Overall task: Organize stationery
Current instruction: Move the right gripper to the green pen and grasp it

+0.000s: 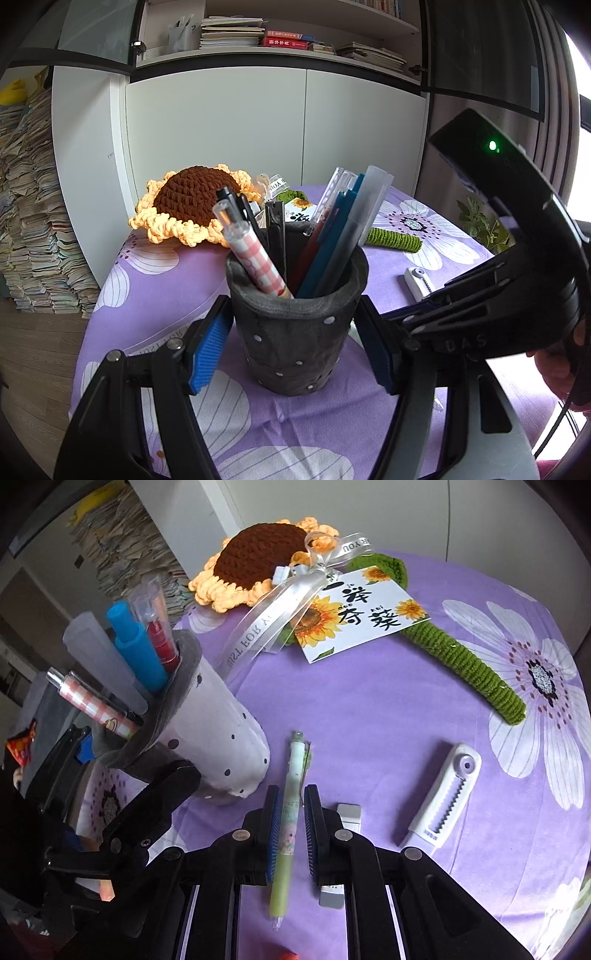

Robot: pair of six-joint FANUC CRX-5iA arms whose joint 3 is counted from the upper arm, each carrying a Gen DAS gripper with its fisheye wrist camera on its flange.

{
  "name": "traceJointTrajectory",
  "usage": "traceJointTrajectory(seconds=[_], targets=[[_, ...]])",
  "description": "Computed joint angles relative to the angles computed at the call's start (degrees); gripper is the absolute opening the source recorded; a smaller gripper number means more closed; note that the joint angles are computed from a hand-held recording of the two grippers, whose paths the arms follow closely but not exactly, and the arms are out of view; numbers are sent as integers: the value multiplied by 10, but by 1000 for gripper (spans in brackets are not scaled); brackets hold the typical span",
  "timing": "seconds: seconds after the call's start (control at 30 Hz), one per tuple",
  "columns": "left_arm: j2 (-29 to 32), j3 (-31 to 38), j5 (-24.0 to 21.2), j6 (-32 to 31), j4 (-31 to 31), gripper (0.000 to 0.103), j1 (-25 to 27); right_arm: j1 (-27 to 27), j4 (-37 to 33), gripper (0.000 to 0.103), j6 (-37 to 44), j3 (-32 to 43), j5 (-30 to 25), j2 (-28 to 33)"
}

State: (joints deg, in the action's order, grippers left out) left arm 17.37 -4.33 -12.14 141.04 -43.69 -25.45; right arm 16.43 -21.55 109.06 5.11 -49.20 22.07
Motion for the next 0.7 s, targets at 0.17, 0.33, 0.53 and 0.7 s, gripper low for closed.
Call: traceJointTrajectory(seconds=[0.17,0.33,0.53,0.7], targets=[[0,1,-3,5,-6,66,-2,4,10,11,-4,3,0,11],[0,0,-2,4,-5,67,-1,3,3,12,7,0,3,12],[2,0,-2,-12,10,67,1,7,16,12,-4,-27,29,-1],[2,1,-4,-11,8,67,0,21,80,12,-38,-72,60,-24]])
